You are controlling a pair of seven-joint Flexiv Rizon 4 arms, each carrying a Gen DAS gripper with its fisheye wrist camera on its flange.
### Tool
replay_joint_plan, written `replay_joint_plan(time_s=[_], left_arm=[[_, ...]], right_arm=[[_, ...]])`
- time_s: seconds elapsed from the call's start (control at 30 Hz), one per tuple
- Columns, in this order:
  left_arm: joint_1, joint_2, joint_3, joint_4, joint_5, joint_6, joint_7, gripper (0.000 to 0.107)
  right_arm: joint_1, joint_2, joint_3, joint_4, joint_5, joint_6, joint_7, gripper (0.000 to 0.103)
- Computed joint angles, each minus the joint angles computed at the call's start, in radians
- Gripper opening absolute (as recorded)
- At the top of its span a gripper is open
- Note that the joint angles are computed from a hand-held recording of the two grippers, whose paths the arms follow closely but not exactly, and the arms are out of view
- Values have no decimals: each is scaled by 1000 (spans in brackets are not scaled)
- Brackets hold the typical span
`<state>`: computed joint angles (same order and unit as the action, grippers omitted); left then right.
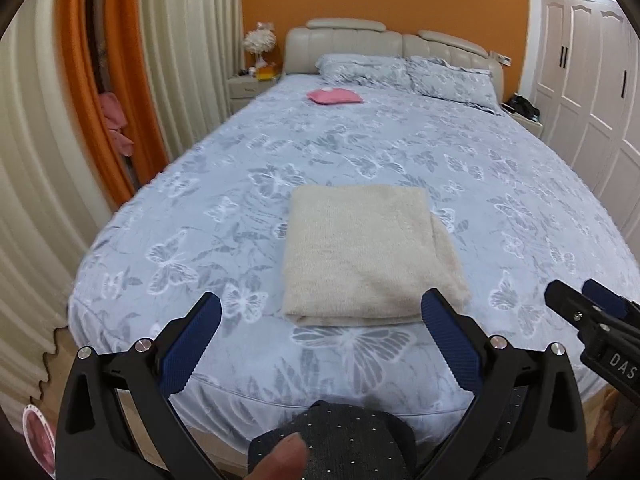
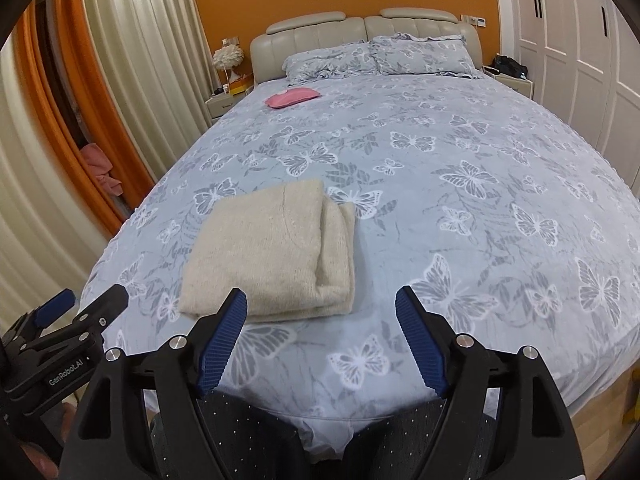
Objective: Fold small clothes
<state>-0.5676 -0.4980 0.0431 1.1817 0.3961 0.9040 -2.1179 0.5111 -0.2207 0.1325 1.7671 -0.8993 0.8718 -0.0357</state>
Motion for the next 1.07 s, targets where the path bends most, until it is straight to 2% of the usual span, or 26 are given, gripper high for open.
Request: replay_joint_plan(time_s=[0.37, 0.53, 0.87, 1.07], left_arm=[[23, 11, -29, 49, -78, 7, 20, 98], [-5, 6, 1, 28, -24, -32, -23, 98], [-3, 5, -6, 36, 7, -63, -19, 98], [3, 6, -13, 42, 5, -50, -10, 98]], right_arm=[[10, 2, 8, 15, -2, -18, 6, 76], [9, -1, 9, 20, 6, -20, 4, 76], [13, -3, 9, 25, 13, -26, 2, 76], [13, -6, 11, 31, 23, -23, -6, 76]])
